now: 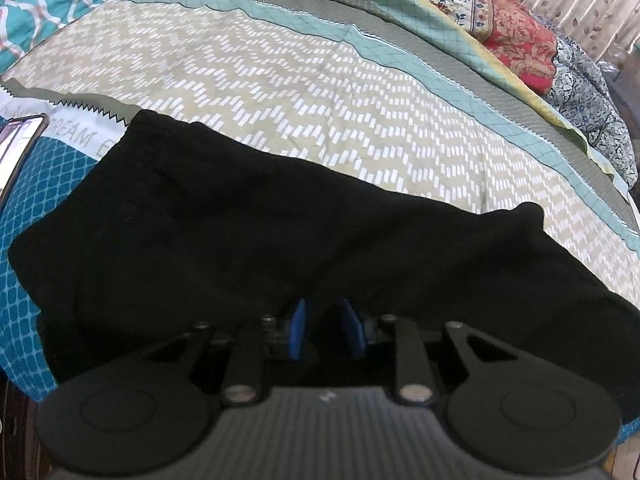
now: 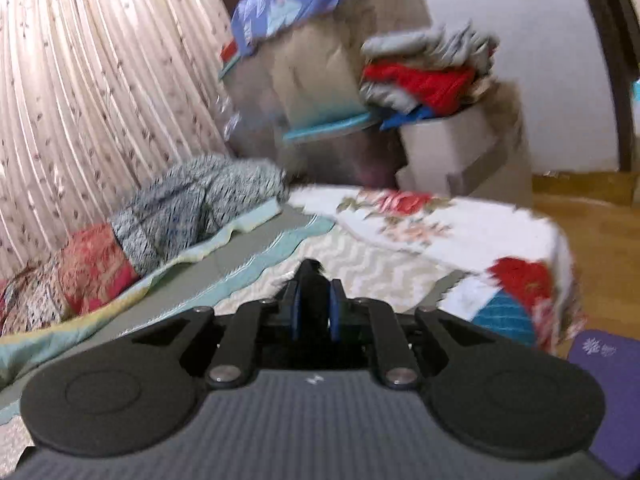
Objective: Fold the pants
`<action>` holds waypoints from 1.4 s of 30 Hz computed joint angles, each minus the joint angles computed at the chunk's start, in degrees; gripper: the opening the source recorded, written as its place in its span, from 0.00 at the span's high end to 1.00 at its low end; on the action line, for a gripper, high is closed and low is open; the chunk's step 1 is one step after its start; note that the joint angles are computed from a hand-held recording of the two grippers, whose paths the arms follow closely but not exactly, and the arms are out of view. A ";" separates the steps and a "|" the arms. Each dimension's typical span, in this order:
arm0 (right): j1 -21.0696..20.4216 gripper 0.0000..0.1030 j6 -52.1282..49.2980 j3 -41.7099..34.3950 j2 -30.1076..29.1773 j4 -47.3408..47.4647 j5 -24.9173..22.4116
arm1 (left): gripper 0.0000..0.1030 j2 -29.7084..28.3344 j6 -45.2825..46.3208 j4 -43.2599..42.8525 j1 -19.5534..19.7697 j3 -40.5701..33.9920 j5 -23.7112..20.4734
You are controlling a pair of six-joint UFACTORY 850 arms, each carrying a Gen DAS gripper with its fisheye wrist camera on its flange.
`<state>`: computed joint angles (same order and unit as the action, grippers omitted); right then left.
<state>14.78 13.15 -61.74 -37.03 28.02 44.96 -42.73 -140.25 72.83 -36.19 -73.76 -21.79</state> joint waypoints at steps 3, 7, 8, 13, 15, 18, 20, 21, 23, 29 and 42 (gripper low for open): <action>-2.57 0.80 3.56 -2.67 -3.43 -2.53 -10.06 | 0.75 -0.83 5.97 -4.10 0.16 -1.39 -0.09; -5.25 0.57 27.53 1.83 -3.84 -11.84 -2.29 | 0.66 -0.47 3.29 -0.33 -0.40 -1.21 -0.21; -5.90 0.48 32.77 3.57 -3.56 -14.19 1.57 | 0.66 -0.11 3.23 -0.07 -0.53 -0.99 -0.08; -6.88 0.46 36.09 5.09 -3.32 -19.54 5.51 | 0.66 1.99 -7.87 14.03 -1.57 0.53 1.52; -6.51 0.46 35.98 4.22 -3.86 -20.71 4.99 | 0.65 1.69 -12.72 21.64 -1.93 0.03 2.53; -5.59 0.46 36.04 2.38 -5.07 -19.80 3.21 | 0.64 0.34 -10.54 23.28 -2.65 -2.36 4.41; -5.36 0.46 36.98 1.20 -6.27 -20.14 2.17 | 0.64 -1.49 0.67 13.35 -3.28 -5.16 5.08; -5.10 0.46 37.49 0.75 -6.70 -20.31 1.84 | 0.64 -2.56 6.66 7.41 -3.37 -6.54 5.58; -4.66 0.46 37.41 0.14 -7.22 -20.55 2.06 | 0.65 -4.83 18.62 -4.58 -2.94 -8.53 7.02; -3.69 0.46 34.91 -2.01 -8.18 -19.38 0.91 | 0.66 -7.23 34.61 -18.25 -2.93 -11.55 4.90; -1.39 0.86 20.69 -2.15 -3.51 -16.73 -1.91 | 0.66 -5.94 25.22 -10.46 -2.83 -9.39 6.40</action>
